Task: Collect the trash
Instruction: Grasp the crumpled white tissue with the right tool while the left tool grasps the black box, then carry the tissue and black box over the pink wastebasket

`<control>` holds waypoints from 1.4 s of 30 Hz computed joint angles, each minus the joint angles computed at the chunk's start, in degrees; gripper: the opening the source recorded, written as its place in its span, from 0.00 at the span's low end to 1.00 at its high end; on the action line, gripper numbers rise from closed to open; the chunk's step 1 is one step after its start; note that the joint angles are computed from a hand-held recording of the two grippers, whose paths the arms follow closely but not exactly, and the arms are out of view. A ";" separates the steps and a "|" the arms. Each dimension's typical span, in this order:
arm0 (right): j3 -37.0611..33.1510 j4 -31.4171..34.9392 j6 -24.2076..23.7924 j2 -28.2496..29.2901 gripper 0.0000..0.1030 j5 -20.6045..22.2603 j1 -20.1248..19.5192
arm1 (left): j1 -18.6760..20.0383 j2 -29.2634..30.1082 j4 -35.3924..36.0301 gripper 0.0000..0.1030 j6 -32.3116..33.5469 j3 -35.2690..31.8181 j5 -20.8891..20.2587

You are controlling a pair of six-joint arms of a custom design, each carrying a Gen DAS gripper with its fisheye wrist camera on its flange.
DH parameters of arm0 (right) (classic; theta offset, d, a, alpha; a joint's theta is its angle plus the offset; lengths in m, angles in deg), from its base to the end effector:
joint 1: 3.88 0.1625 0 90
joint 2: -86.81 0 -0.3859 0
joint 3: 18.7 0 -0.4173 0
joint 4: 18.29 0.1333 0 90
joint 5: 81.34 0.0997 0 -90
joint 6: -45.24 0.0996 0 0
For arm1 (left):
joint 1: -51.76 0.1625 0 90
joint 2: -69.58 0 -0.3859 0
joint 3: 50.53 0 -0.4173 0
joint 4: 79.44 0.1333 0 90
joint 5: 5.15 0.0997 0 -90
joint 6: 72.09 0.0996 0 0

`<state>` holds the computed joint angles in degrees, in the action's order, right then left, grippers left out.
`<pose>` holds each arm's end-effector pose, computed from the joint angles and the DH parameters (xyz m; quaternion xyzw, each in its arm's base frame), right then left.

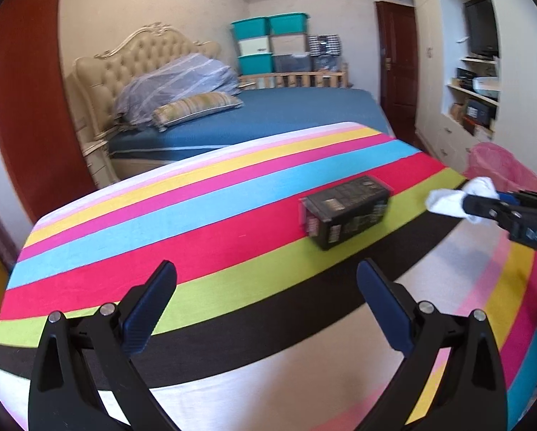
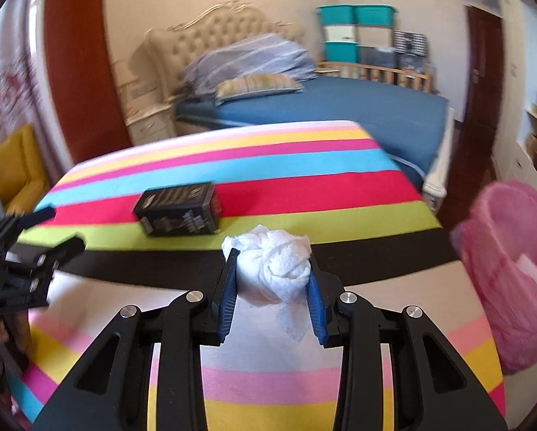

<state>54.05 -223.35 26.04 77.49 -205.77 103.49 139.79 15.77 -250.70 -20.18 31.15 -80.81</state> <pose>0.2806 -0.6391 -0.1211 0.1474 -0.8569 0.4117 0.2730 0.1327 -0.7387 0.3014 0.3516 0.8156 -0.3570 0.2892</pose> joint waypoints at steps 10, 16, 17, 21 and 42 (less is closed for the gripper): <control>0.89 -3.09 -0.18 -0.48 0.33 0.99 -0.11 | -2.17 9.35 15.31 0.95 5.73 -14.54 2.39; 2.04 -2.69 1.84 -1.25 0.33 1.91 -0.70 | -2.64 14.47 21.02 0.95 7.01 -21.46 1.78; 2.14 -2.71 1.97 -1.30 0.33 2.03 -0.76 | -2.77 14.72 21.78 0.94 6.86 -21.63 1.34; 2.27 -2.91 2.29 -1.32 0.33 2.19 -0.85 | -3.08 13.89 25.07 0.46 4.05 -19.98 1.30; -0.80 -0.85 0.56 0.44 0.33 -1.60 -0.09 | -0.11 -1.80 -3.68 0.42 -3.82 5.21 -5.42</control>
<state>53.25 -224.20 26.61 77.93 -207.36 103.40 139.68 13.98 -254.38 -24.00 36.36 -86.22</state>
